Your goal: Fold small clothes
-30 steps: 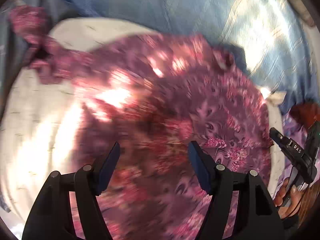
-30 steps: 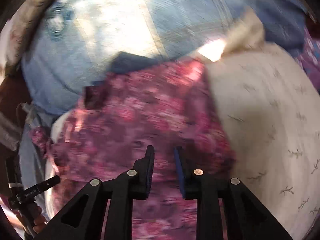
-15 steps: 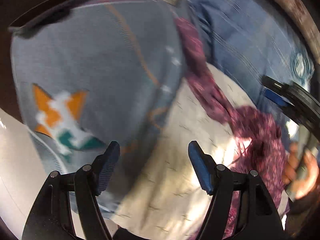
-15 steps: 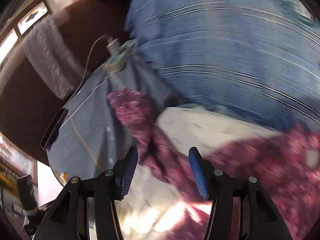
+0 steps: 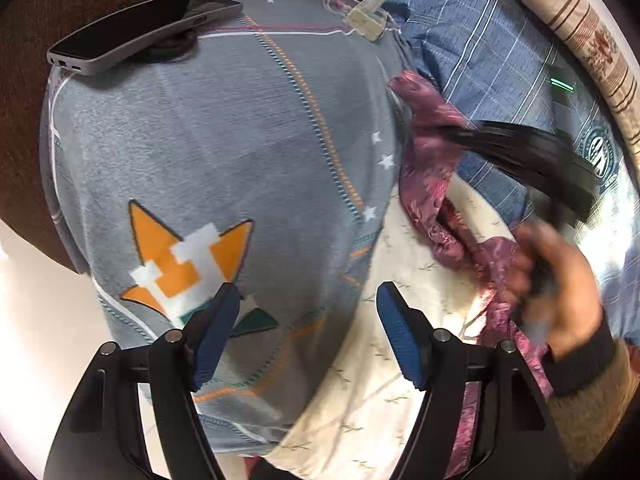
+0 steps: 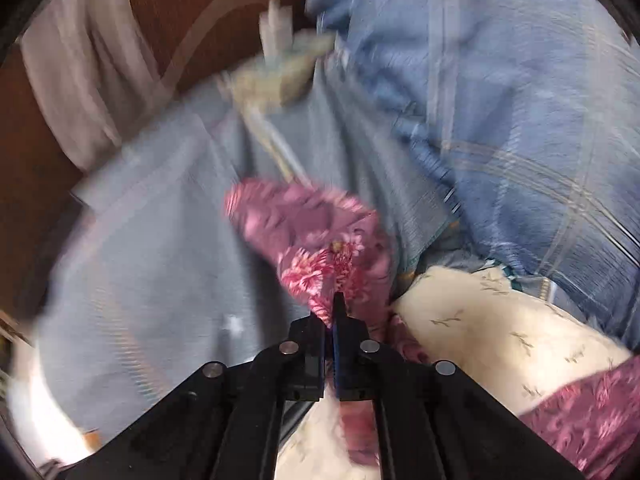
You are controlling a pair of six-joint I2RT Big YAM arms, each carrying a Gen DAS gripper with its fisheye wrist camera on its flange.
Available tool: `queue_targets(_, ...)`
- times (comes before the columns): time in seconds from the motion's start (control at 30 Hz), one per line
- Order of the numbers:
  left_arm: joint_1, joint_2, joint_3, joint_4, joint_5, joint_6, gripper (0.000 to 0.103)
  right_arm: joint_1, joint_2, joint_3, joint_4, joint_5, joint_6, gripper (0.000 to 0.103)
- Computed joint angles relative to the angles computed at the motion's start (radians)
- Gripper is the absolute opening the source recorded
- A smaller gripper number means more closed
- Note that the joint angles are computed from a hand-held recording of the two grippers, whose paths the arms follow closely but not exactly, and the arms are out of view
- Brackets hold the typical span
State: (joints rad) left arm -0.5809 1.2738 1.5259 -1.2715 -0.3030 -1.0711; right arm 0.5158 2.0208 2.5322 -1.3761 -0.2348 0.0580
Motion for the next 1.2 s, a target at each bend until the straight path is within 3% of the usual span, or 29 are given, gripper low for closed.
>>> queue_targets(0.1, -0.019, 0.027, 0.030, 0.043, 0.029, -0.029, 0.071, -0.078, -0.177, -0.200, 0.093, -0.138, 0.018, 0.002)
queue_targets(0.23, -0.066, 0.132, 0.151, 0.058, 0.072, -0.007, 0.071, -0.238, -0.379, -0.367, 0.128, -0.255, 0.025, 0.002)
queue_targets(0.4, -0.145, 0.326, 0.375, 0.010, 0.106, 0.016, 0.071, -0.599, -0.609, -0.645, 0.188, -0.456, 0.146, 0.004)
queue_targets(0.5, -0.179, 0.438, 0.509, -0.049, 0.126, 0.016, 0.071, -0.843, -0.642, -0.748, 0.114, -0.518, 0.143, 0.007)
queue_targets(0.57, -0.192, 0.502, 0.590, -0.093, 0.146, 0.013, 0.071, -0.968, -0.623, -0.782, 0.031, -0.476, 0.112, 0.008)
queue_targets(0.63, -0.201, 0.547, 0.645, -0.118, 0.165, 0.000, 0.071, -1.080, -0.614, -0.836, -0.019, -0.475, 0.098, 0.008)
queue_targets(0.7, -0.205, 0.594, 0.705, -0.132, 0.200, -0.027, 0.071, -1.144, -0.621, -0.869, -0.014, -0.519, 0.093, 0.009)
queue_targets(0.77, -0.207, 0.610, 0.721, -0.110, 0.227, -0.043, 0.071, -1.181, -0.636, -0.889, 0.009, -0.568, 0.092, 0.021)
queue_targets(0.83, -0.213, 0.644, 0.769, -0.108, 0.251, -0.059, 0.071, -1.183, -0.640, -0.892, 0.033, -0.599, 0.093, 0.050)
queue_targets(0.93, -0.218, 0.688, 0.808, -0.072, 0.283, -0.082, 0.071, -1.159, -0.650, -0.907, 0.049, -0.636, 0.046, 0.053)
queue_targets(1.0, -0.211, 0.691, 0.783, -0.028, 0.293, -0.106, 0.071, -1.125, -0.645, -0.902, 0.031, -0.599, -0.010, 0.054)
queue_targets(1.1, -0.185, 0.686, 0.724, 0.044, 0.295, -0.188, 0.071, -1.099, -0.607, -0.885, -0.054, -0.587, -0.080, 0.055)
queue_targets(1.2, -0.164, 0.721, 0.748, 0.036, 0.304, -0.229, 0.071, -1.075, -0.568, -0.896, -0.080, -0.657, -0.033, 0.055)
